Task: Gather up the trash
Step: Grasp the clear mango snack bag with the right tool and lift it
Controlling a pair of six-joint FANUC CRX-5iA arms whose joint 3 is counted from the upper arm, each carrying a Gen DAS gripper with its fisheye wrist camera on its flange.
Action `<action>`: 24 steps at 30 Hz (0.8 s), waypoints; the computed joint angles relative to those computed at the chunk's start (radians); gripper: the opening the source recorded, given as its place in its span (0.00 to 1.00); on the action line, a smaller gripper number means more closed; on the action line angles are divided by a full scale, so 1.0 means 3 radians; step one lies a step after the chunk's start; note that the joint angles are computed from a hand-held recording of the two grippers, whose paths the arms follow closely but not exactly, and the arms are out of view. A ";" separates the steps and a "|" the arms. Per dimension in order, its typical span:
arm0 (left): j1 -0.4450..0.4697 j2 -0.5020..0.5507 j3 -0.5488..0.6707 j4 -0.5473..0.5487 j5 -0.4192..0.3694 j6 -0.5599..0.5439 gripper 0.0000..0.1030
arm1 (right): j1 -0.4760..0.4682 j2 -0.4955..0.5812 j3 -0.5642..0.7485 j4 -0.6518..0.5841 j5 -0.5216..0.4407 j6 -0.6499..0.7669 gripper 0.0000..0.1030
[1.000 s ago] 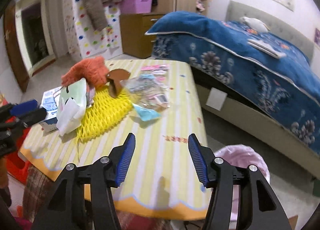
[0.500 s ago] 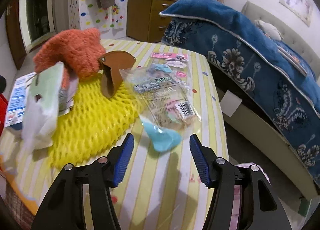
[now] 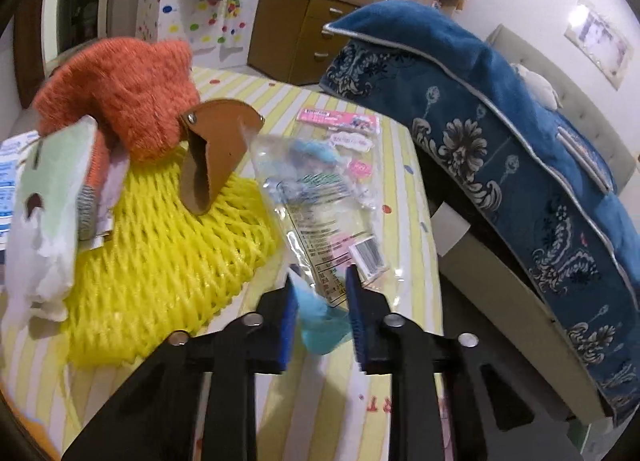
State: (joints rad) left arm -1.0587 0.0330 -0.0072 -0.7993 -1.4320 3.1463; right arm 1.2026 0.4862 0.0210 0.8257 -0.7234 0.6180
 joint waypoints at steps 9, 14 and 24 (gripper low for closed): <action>-0.0191 -0.0002 -0.0026 0.0015 -0.0040 0.0029 0.72 | -0.0001 -0.0614 -0.0570 0.0005 0.0337 -0.0551 0.04; -0.0263 -0.0005 -0.0088 0.0079 0.0032 0.0082 0.72 | 0.0049 -0.0916 -0.0835 -0.0091 0.0482 -0.0805 0.04; -0.0264 0.0200 0.0071 0.0081 0.0156 -0.0105 0.72 | 0.0116 -0.1156 -0.1091 -0.0041 0.0585 -0.1057 0.04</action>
